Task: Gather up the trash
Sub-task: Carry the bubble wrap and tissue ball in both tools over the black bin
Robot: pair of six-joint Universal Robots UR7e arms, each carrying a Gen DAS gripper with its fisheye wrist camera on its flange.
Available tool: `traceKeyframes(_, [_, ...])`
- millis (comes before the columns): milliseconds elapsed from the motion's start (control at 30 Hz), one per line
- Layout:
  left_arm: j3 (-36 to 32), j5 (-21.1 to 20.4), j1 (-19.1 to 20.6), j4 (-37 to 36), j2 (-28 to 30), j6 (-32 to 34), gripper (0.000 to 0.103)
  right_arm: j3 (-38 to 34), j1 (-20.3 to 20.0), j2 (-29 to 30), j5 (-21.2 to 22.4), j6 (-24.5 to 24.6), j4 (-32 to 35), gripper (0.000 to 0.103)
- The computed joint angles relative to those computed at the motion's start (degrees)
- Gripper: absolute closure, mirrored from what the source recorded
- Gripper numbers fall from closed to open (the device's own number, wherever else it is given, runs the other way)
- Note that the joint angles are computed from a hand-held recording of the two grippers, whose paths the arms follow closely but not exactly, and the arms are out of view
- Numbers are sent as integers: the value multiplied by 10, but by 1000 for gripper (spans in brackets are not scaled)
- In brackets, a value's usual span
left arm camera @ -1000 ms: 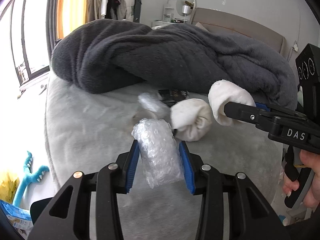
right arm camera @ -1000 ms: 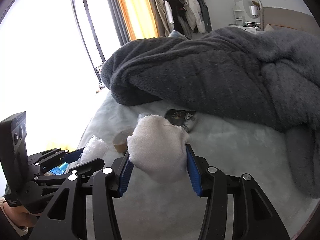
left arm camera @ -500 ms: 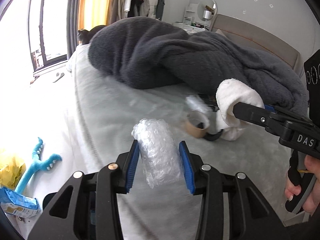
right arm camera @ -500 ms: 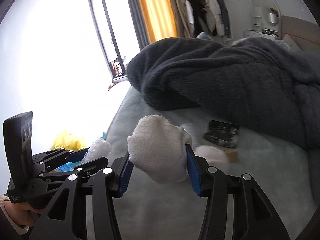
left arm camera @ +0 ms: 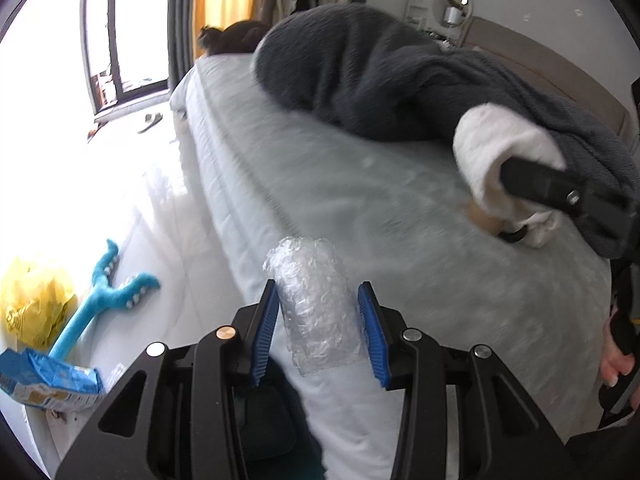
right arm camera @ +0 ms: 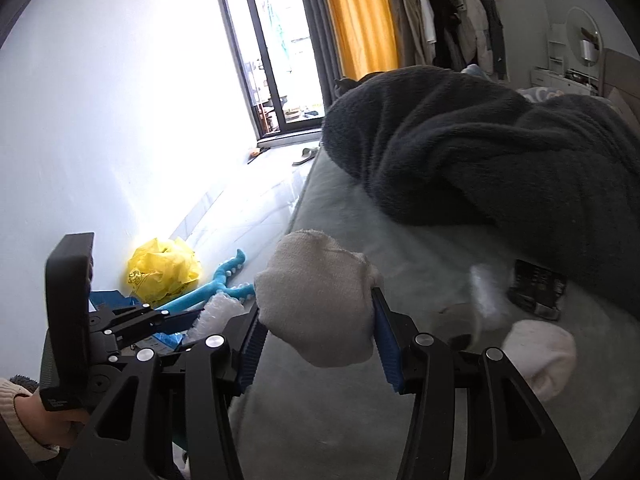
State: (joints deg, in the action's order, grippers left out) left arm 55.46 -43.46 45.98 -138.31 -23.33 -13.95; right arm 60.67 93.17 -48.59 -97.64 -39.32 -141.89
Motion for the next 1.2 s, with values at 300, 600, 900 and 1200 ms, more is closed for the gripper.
traceKeyframes(300, [59, -8, 26, 46, -53, -67, 60, -7, 21, 34, -5, 5, 24, 53])
traceKeyframes(600, [111, -9, 48, 96, -93, -116, 60, -18, 41, 70, -15, 17, 56, 53])
traceKeyframes(900, [143, -42, 76, 144, -121, -153, 60, -31, 58, 97, -32, 22, 81, 53])
traceKeyframes(1200, [163, -90, 99, 199, -138, -181, 59, -57, 63, 132, -78, 58, 140, 53])
